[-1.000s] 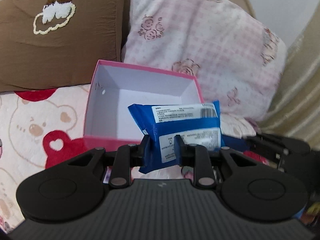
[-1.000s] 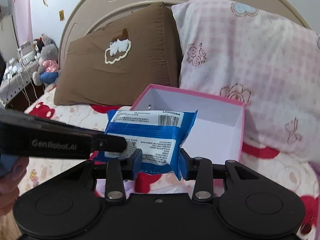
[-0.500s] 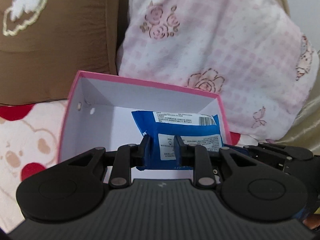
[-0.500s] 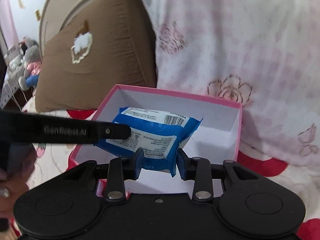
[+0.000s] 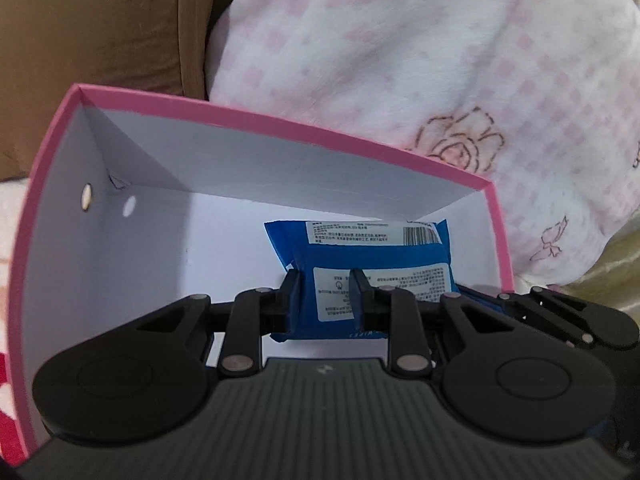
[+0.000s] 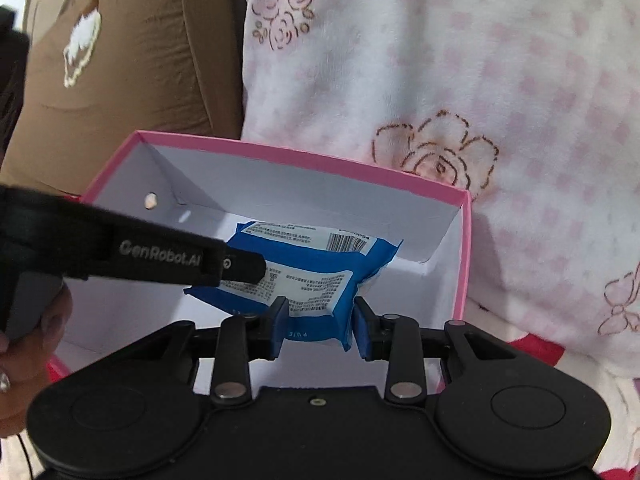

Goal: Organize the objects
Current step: 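Lower the pack into the pink box and open the left tool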

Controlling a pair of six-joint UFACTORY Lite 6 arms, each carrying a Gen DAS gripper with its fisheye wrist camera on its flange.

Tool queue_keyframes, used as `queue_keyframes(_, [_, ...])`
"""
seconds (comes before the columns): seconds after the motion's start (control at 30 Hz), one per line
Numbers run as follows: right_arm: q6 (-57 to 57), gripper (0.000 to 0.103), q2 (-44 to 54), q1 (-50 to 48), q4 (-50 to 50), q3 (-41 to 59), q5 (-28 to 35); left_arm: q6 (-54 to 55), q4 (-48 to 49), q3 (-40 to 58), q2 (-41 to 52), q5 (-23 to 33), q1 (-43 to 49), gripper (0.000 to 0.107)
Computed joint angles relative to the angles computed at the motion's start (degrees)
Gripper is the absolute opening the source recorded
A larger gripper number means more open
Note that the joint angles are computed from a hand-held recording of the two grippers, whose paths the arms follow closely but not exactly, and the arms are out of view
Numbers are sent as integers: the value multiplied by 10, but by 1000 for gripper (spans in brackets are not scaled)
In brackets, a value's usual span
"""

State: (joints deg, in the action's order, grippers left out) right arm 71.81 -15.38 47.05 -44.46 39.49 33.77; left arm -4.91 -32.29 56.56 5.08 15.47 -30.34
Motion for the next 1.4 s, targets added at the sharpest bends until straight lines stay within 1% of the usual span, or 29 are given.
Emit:
queue_keyframes(0.07, [7, 39, 22, 4, -11, 12, 8, 75, -71, 12, 24, 7, 14, 24])
queue_keyframes(0.17, [21, 39, 53, -1, -25, 20, 1, 120, -117, 28, 58, 13, 24, 24])
queue_keyframes(0.27, [39, 39, 77, 1, -48, 23, -3, 120, -122, 41, 83, 13, 26, 24])
queue_keyframes(0.37, [46, 39, 104, 14, -71, 32, 7, 122, -128, 52, 101, 14, 27, 24])
queue_keyframes(0.47, [40, 39, 125, 17, -75, 42, 12, 88, -93, 60, 110, 7, 21, 24])
queue_keyframes(0.53, [37, 39, 133, 17, -76, 45, 11, 77, -86, 66, 117, 5, 18, 24])
queue_keyframes(0.67, [54, 39, 147, 29, -97, 48, 35, 102, -125, 84, 139, 12, 15, 24])
queue_keyframes(0.83, [54, 38, 180, 51, -103, 68, 73, 51, -86, 95, 149, 3, 3, 24])
queue_keyframes(1.0, [59, 38, 203, 60, -101, 86, 86, 56, -95, 95, 151, 3, 4, 24])
queue_keyframes(1.13, [47, 38, 216, 59, -96, 100, 88, -3, -41, 103, 153, 0, -5, 24])
queue_keyframes(1.27, [68, 39, 188, 75, -96, 86, 91, -60, 15, 112, 153, -4, -15, 24])
queue_keyframes(1.3, [78, 40, 177, 84, -100, 81, 96, -71, 22, 116, 156, -3, -16, 22])
queue_keyframes(1.33, [89, 44, 166, 94, -105, 75, 101, -76, 23, 121, 161, -1, -17, 20])
queue_keyframes(1.37, [109, 53, 151, 108, -114, 66, 112, -76, 17, 127, 167, 5, -19, 20])
queue_keyframes(1.4, [121, 54, 139, 118, -120, 59, 118, -86, 20, 133, 172, 11, -21, 21])
